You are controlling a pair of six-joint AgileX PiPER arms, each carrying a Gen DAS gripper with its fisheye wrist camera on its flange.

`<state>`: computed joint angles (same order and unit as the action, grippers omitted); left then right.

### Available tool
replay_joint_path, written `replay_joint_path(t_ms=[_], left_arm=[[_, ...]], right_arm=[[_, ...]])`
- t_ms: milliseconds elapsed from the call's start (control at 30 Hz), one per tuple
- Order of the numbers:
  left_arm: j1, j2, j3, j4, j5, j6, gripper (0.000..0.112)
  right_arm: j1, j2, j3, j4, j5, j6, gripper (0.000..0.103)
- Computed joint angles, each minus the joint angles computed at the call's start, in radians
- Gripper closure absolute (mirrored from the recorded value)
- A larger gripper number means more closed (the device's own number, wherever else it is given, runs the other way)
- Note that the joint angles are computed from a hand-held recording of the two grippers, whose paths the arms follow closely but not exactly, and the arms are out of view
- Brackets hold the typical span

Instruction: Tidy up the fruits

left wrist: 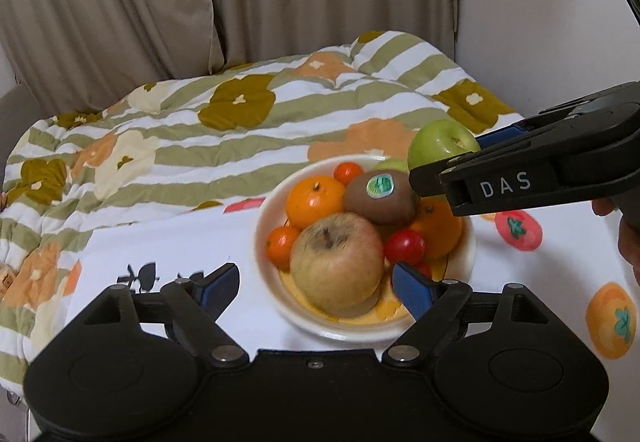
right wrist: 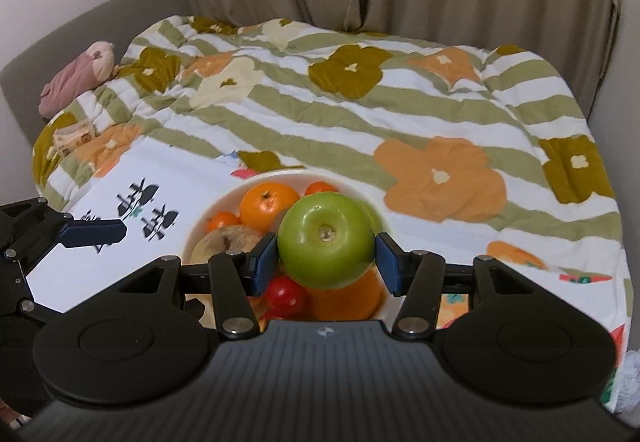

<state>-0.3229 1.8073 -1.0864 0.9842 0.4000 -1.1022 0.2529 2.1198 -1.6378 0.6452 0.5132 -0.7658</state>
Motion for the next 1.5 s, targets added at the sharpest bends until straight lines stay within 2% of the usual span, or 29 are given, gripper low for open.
replay_joint_path(t_ms=[267, 500, 567, 633, 700, 933, 1233, 1333, 1433, 1500], left_arm=[[0.012, -0.036, 0.084, -0.003, -0.020, -0.006, 0.025], [0.012, -0.069, 0.158, 0.023, -0.023, -0.044, 0.025], [0.015, -0.080, 0.175, 0.039, -0.025, -0.067, 0.025], [0.015, -0.091, 0.193, 0.058, -0.028, -0.093, 0.025], [0.014, -0.098, 0.204, 0.068, -0.029, -0.107, 0.025], [0.002, -0.128, 0.238, 0.070, -0.035, -0.126, 0.025], [-0.025, -0.244, 0.291, 0.018, -0.059, -0.114, 0.025], [-0.066, -0.313, 0.313, 0.041, -0.031, -0.152, 0.025], [-0.108, -0.391, 0.332, 0.039, 0.012, -0.162, 0.025], [-0.137, -0.446, 0.340, 0.013, 0.052, -0.143, 0.025]], right_arm=[[0.035, -0.049, 0.126, 0.022, -0.005, -0.029, 0.035], [0.071, -0.063, 0.192, 0.035, -0.045, -0.056, 0.035], [0.083, -0.061, 0.202, 0.032, -0.072, -0.058, 0.033], [0.092, -0.067, 0.220, 0.047, -0.106, -0.084, 0.023], [0.103, -0.073, 0.231, 0.036, -0.130, -0.076, 0.021], [0.103, -0.106, 0.276, 0.012, -0.153, -0.025, 0.020], [0.112, -0.283, 0.429, -0.050, -0.237, 0.077, 0.019], [0.109, -0.373, 0.499, -0.082, -0.263, 0.139, 0.011], [0.102, -0.472, 0.565, -0.149, -0.277, 0.233, 0.011], [0.102, -0.538, 0.601, -0.254, -0.275, 0.355, 0.009]])
